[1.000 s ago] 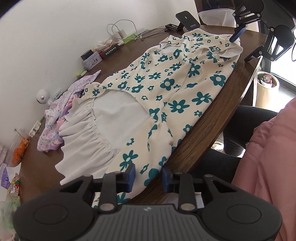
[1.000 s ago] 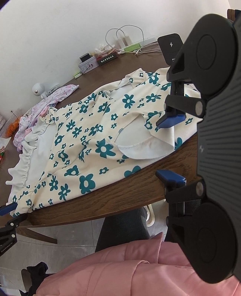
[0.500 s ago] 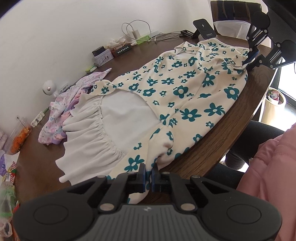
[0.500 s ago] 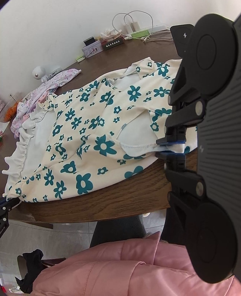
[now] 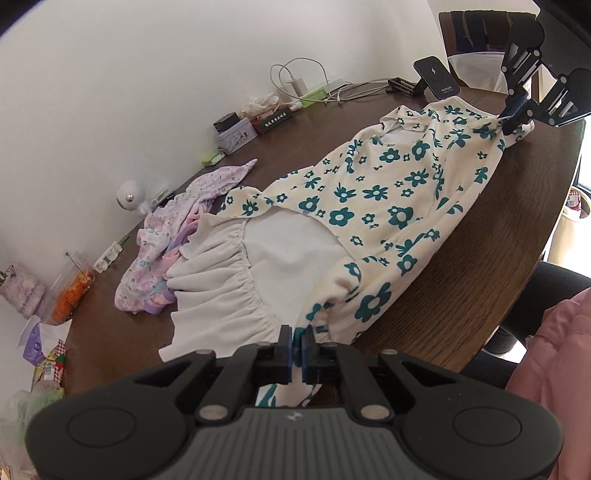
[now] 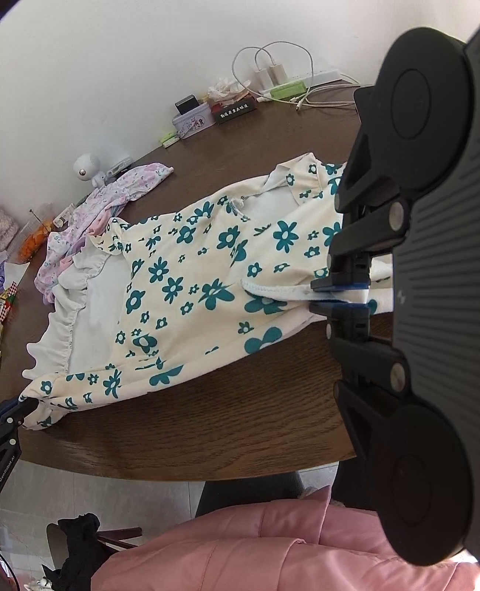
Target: Fold clothes
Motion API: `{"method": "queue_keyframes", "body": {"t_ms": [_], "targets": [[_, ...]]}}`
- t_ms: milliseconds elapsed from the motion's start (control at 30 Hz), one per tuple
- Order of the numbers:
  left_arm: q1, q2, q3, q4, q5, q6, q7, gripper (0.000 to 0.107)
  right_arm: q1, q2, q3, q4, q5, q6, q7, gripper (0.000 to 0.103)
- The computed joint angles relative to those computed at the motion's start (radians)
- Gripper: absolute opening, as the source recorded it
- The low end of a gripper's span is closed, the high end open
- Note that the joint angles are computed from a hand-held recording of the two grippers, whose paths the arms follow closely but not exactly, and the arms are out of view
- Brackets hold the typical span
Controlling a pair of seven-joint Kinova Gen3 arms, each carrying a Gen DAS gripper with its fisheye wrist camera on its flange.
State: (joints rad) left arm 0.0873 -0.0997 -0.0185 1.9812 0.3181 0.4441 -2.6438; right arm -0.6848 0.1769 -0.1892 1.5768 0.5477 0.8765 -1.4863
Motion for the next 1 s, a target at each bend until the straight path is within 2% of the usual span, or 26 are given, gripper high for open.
{"method": "queue_keyframes", "body": {"t_ms": [67,233,367,467,667,800,833,867,933,1000], "targets": [[-0.001,0.031,0.007,-0.049,-0.014,0.0,-0.004,0.003,0.013,0.019,0.003,-0.05,-0.016,0.03,0.047,0.005],[-0.003,0.157,0.071,-0.191,-0.155,-0.027,0.086,0.003,0.033,0.107,0.037,-0.185,-0.04,0.084,0.132,0.005],[0.01,0.27,0.101,-0.328,-0.249,0.007,0.13,0.003,0.068,0.175,0.057,-0.286,-0.122,0.131,0.211,0.005],[0.04,0.348,0.095,-0.409,-0.334,0.032,0.188,0.003,0.083,0.212,0.074,-0.326,-0.164,0.148,0.243,0.005],[0.036,0.457,0.111,-0.525,-0.37,0.116,0.211,0.004,0.123,0.266,0.089,-0.379,-0.25,0.167,0.283,0.005],[0.029,0.5,0.116,-0.57,-0.363,0.161,0.22,0.007,0.144,0.261,0.093,-0.362,-0.287,0.136,0.269,0.007],[0.025,0.509,0.118,-0.581,-0.356,0.173,0.223,0.009,0.149,0.243,0.103,-0.338,-0.3,0.107,0.243,0.014],[0.018,0.514,0.121,-0.586,-0.347,0.181,0.225,0.01,0.156,0.224,0.108,-0.313,-0.309,0.077,0.213,0.029],[0.001,0.52,0.13,-0.595,-0.321,0.197,0.224,0.012,0.171,0.189,0.114,-0.267,-0.324,0.02,0.154,0.048],[-0.011,0.52,0.131,-0.593,-0.297,0.195,0.236,0.025,0.189,0.155,0.119,-0.222,-0.338,-0.035,0.092,0.048]]}}
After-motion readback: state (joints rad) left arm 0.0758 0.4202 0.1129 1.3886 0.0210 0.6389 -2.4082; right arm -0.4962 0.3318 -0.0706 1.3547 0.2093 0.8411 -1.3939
